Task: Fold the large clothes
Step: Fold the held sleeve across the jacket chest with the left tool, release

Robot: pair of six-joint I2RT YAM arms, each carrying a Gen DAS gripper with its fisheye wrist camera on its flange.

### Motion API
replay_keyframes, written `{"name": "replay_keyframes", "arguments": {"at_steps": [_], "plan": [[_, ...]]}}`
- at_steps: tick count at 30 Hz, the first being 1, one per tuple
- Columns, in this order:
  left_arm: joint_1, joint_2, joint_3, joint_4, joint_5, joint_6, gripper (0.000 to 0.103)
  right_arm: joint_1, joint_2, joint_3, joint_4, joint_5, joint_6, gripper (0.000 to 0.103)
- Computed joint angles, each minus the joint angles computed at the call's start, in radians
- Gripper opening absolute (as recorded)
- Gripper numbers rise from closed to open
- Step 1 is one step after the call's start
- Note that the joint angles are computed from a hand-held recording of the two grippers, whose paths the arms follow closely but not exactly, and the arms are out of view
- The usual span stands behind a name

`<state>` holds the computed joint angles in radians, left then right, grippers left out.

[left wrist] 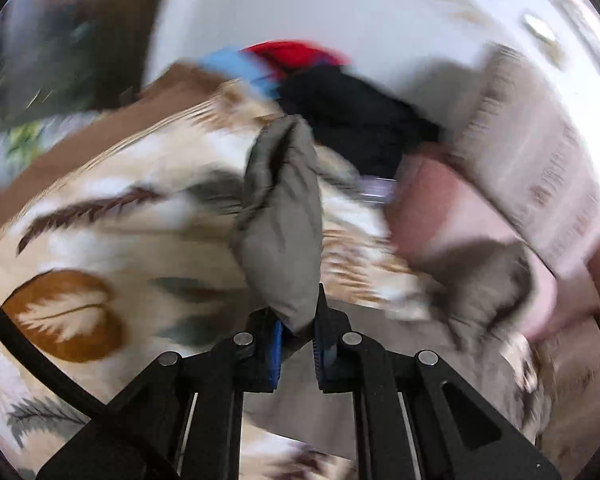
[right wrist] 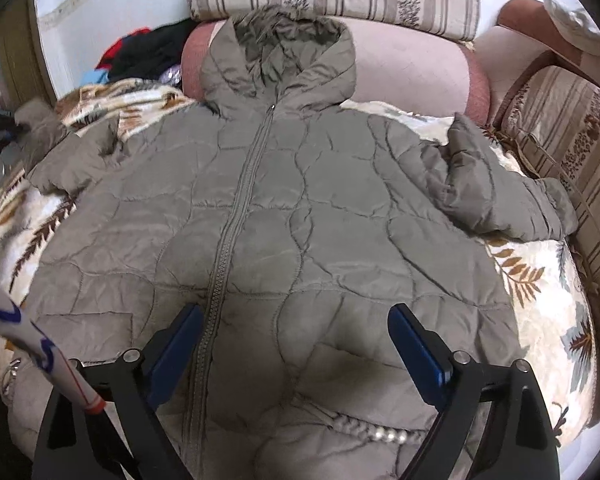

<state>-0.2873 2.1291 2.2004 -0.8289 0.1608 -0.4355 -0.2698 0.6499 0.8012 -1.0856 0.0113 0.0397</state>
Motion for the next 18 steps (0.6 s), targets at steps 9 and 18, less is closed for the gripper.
{"name": "replay_keyframes", "arguments": {"at_steps": [9,18], "plan": [[-0.408,0.036,0.139,-0.060,-0.084,-0.009,0.013,-0.531,-0.066,0.069,-0.149,-0.345,-0.335,0.096],[-0.585,-0.170,-0.296,0.096,-0.135,-0.108,0.074,-0.975,0.041,0.149,-0.333,-0.582,-0.693,0.096]]}}
